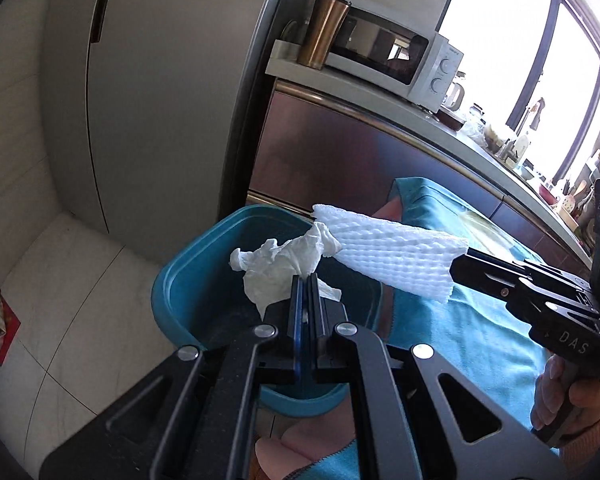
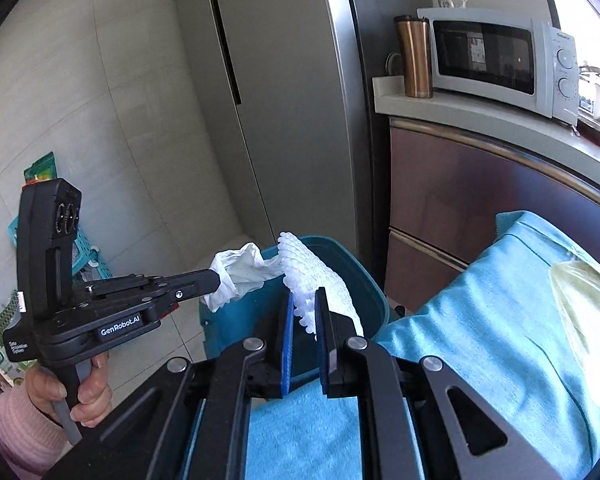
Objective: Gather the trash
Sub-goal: 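Lift the tissue and foam net and carry both over the teal bin, then open the left tool over the bin while the right tool releases the foam net, then move both open tools back over the table trash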
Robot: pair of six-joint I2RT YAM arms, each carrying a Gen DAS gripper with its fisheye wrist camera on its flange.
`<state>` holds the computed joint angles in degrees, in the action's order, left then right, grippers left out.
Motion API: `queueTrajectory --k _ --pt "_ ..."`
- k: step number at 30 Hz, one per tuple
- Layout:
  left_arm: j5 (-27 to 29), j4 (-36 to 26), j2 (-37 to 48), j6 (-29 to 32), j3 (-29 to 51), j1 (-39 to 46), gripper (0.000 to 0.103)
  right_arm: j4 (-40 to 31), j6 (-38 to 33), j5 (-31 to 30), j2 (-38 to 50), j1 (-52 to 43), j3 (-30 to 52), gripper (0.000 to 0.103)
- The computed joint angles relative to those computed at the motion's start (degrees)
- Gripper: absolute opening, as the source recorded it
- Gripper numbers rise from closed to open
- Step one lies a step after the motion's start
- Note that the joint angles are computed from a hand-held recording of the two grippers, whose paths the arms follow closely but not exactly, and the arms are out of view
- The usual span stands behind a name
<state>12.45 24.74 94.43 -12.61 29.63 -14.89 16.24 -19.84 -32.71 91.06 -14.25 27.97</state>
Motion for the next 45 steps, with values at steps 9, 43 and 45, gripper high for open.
queueTrajectory --k 9,43,45 --pt "-1.5 0.3 12.5 -0.6 7.6 -0.7 0.004 -1.0 3.2 6.6 11.7 6.3 8.4 0.011" --pt "-4.1 6.3 -0.8 0.1 2.2 -28.5 0.066 -28.7 -27.8 -23.7 -10.8 -46.8 -1.6 0.052" --pt "-4.6 5.3 1.3 0.0 4.8 -32.6 0.066 -32.9 -33.0 -24.9 -9.1 -53.4 0.2 0.052"
